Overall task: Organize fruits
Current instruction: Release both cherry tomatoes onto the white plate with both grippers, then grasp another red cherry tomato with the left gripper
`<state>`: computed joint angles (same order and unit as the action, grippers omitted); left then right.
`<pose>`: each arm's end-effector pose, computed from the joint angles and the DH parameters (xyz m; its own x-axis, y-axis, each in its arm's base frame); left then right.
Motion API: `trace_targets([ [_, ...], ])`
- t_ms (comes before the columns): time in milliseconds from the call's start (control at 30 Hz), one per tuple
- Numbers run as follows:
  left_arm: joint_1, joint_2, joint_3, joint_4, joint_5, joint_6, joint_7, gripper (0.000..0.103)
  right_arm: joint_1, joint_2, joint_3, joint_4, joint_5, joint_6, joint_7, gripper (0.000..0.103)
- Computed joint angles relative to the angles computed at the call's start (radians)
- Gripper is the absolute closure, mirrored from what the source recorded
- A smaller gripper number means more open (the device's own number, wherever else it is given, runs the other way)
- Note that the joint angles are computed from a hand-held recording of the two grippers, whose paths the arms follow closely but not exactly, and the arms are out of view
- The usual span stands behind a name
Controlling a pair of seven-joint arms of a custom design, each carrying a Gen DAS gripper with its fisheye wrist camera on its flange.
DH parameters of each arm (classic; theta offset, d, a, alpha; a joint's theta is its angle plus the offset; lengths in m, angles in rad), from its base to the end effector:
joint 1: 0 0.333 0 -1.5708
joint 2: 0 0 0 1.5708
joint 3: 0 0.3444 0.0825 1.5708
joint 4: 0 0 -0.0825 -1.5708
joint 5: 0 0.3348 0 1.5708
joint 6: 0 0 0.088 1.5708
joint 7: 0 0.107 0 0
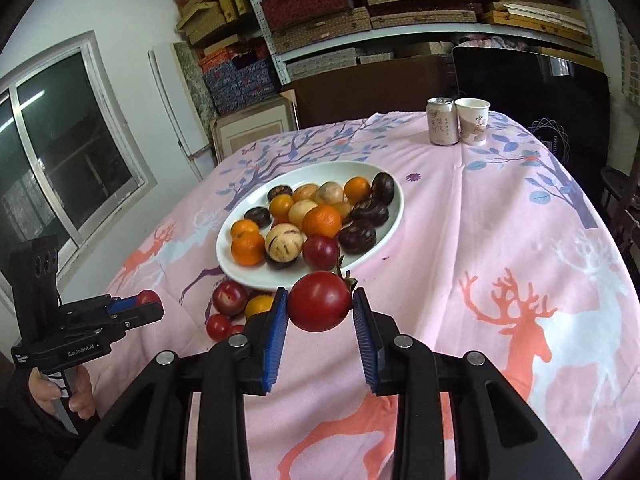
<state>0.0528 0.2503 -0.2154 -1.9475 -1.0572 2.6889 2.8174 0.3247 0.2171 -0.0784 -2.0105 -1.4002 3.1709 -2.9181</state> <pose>0.6005 -0.0596 0.4521 -0.5528 -0.8150 0.1739 -0.6399 0.2815 -0.7150 0.5225 0.2272 0.4598 0.0229 -0.9518 -0.3060 -0.6423 0.2206 -0.7340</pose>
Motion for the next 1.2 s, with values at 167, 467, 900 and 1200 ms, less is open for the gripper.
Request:
trace_targets([
  [167, -0.034, 0.062, -0.003, 0.103, 0.097, 0.044, -0.070, 0.077, -0.032, 0.023, 0.003, 0.043, 0.061, 0.024, -0.051, 0.070],
  [467, -0.098, 0.291, 0.017, 0.411, 0.407, 0.025, -0.406, 0.077, -0.222, 0.189, 0.251, 0.220, 0.588, -0.065, -0.636, 0.070],
  [900, -0.126, 0.567, 0.017, 0.827, 0.697, -0.117, -0.750, 0.053, -0.232, 0.478, 0.349, 0.592, 0.895, -0.246, -1.008, 0.059],
  [1200, 0.035, 0.374, -0.130, 0.515, 0.542, -0.017, -0.541, 0.036, -0.122, 0.271, 0.183, 0.275, 0.940, -0.045, -0.951, 0.052],
])
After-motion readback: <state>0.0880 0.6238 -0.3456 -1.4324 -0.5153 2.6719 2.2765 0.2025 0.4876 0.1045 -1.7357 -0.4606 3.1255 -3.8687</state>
